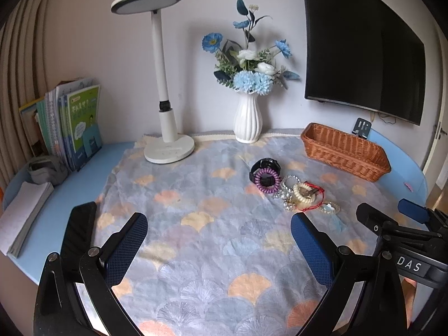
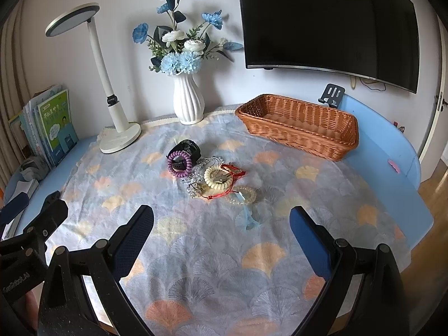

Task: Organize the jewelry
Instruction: 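Grasp the purple spiral hair tie with left gripper while right grasps the clear beaded bracelet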

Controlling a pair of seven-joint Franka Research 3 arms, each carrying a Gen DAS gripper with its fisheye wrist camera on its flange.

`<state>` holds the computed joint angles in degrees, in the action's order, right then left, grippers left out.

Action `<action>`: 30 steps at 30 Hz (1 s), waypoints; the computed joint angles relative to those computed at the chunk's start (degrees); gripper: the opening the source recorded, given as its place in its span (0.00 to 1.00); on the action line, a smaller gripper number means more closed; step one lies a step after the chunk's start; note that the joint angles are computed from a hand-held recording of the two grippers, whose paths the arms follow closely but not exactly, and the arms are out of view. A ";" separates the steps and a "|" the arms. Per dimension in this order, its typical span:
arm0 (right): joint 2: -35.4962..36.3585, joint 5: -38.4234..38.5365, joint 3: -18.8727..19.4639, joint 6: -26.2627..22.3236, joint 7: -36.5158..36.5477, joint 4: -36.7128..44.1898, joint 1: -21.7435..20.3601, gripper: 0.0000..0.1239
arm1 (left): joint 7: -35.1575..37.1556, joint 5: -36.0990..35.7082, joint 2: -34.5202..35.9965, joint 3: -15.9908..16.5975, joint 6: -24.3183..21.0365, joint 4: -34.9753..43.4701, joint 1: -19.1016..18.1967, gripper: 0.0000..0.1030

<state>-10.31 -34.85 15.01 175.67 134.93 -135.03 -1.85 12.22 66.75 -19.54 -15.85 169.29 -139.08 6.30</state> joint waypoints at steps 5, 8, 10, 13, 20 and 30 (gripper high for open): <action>1.77 -0.80 -1.41 -0.02 0.23 0.88 0.15 0.79 | 7.57 -4.77 4.30 2.79 2.38 1.83 -1.59 0.99; 3.50 2.52 -4.12 0.40 -2.47 1.58 1.87 0.79 | 20.11 -15.15 8.57 6.55 4.63 3.87 -5.13 0.99; 4.69 2.80 -5.18 0.27 -2.59 2.38 2.20 0.79 | 33.92 -27.96 11.99 10.40 6.40 5.34 -9.74 0.99; 6.77 10.44 -8.76 1.98 -9.51 2.93 5.36 0.79 | 58.58 -52.55 17.47 14.59 5.37 9.36 -16.91 0.93; 12.81 10.06 -12.13 -0.11 -14.22 9.32 7.94 0.74 | 73.99 -66.84 30.57 5.34 -2.00 24.45 -9.43 0.74; 20.99 45.01 -6.30 -6.64 -50.71 16.89 5.66 0.38 | 81.71 -74.68 43.04 -0.28 -11.25 39.14 -4.17 0.53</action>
